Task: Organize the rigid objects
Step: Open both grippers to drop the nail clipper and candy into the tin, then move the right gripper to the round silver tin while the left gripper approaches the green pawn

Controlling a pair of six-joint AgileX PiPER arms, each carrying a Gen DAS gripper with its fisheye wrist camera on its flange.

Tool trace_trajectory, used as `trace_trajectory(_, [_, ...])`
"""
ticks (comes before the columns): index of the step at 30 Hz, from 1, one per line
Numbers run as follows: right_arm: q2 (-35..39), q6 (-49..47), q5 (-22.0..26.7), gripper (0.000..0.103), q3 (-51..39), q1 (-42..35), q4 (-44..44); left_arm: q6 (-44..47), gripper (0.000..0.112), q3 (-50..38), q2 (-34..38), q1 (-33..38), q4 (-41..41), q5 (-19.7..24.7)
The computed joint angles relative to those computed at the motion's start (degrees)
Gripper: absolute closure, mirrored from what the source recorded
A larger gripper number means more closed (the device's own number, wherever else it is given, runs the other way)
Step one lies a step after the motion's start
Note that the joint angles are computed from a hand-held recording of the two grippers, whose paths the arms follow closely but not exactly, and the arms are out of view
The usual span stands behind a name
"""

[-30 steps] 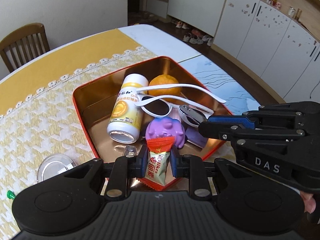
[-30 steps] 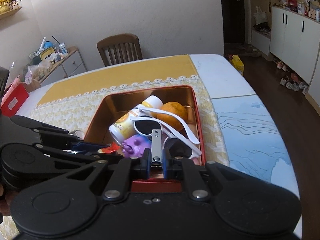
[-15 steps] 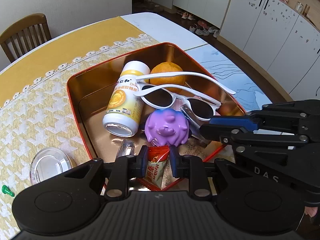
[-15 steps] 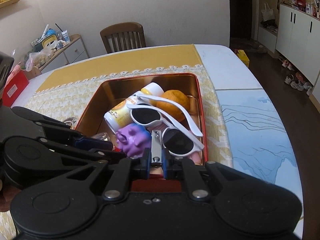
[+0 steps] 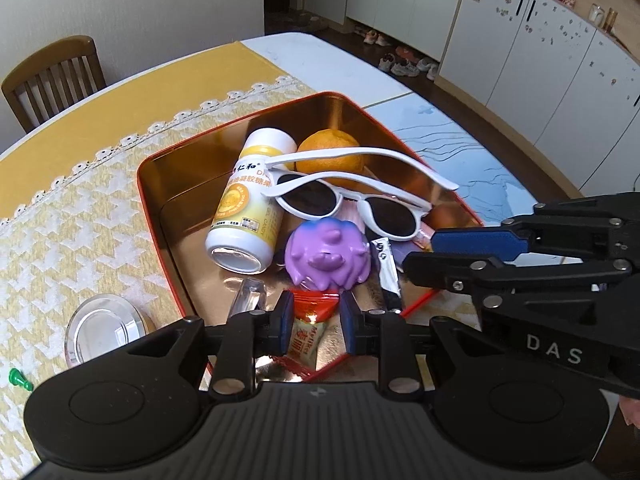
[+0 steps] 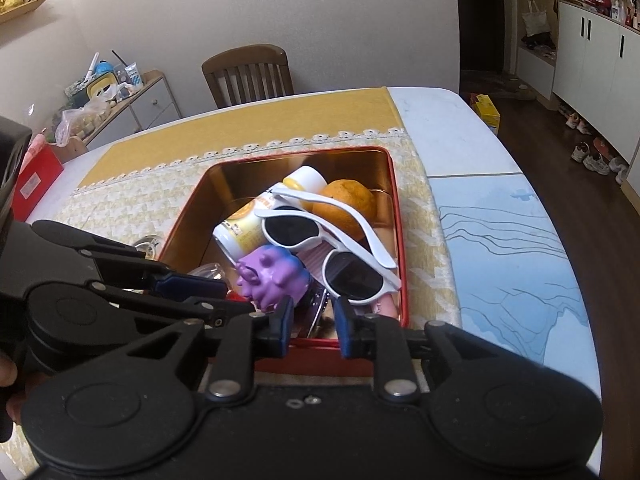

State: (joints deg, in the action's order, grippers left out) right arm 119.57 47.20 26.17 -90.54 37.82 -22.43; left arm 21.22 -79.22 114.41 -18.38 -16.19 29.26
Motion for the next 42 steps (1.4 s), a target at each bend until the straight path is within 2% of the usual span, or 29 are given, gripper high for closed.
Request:
trace_trajectory(7, [-1.1,-1.4,0.1,0.076,0.2,0.3,0.8,3.3,0.088,4.1,-4.2,1.0,-4.3,-2.6])
trace_trajectory(14, [-3.4,1.5,-1.0,0.071,2.0,1.0,-1.7,9.7,0.088,9.1,-9.4,3.1,-10.7,-5.0])
trace_trajectory(17, [-4.1,2.1,-0.9,0.064,2.1,1.4,-2.4,12.4,0.087,11.0,-11.7,4.3,-13.2,-5.7])
trace_trajectory(18, [-4.3,1.5,-0.8,0.062,2.0,1.5,-1.8,14.0,0.084,11.6,-12.5,4.8,-14.7,-5.7])
trace_trajectory(20, [-4.6,1.2,-0.5,0.062,1.6,1.8,-1.1,17.1,0.066,13.0,-13.9,5.9,-17.6,-5.9])
trace_trajectory(22, [-4.9,2.1,0.1,0.056,1.3,2.4,-2.3,22.6,0.055,15.0,-15.5,7.2,-22.7,-6.7])
trace_trajectory(27, [-5.1,7.0,1.6,0.042,0.5,4.4,-7.0,31.3,0.053,18.1,-18.5,10.6,-29.5,-6.2])
trace_trajectory(33, [-3.8,11.8,4.4,0.029,-2.4,7.5,-11.9,42.3,0.044,22.3,-21.5,16.2,-38.1,-5.4])
trace_trajectory(35, [-2.7,13.5,5.8,0.023,-4.1,8.8,-14.0,46.5,0.044,23.1,-21.8,18.6,-41.3,-4.2])
trace_trajectory(37, [-1.4,15.2,7.4,0.013,-6.1,10.3,-16.1,50.0,0.041,23.6,-22.0,21.0,-43.8,-3.0])
trace_trajectory(42, [2.9,17.1,11.4,0.002,-12.8,13.4,-18.8,57.6,0.030,24.3,-21.3,28.0,-48.9,0.8])
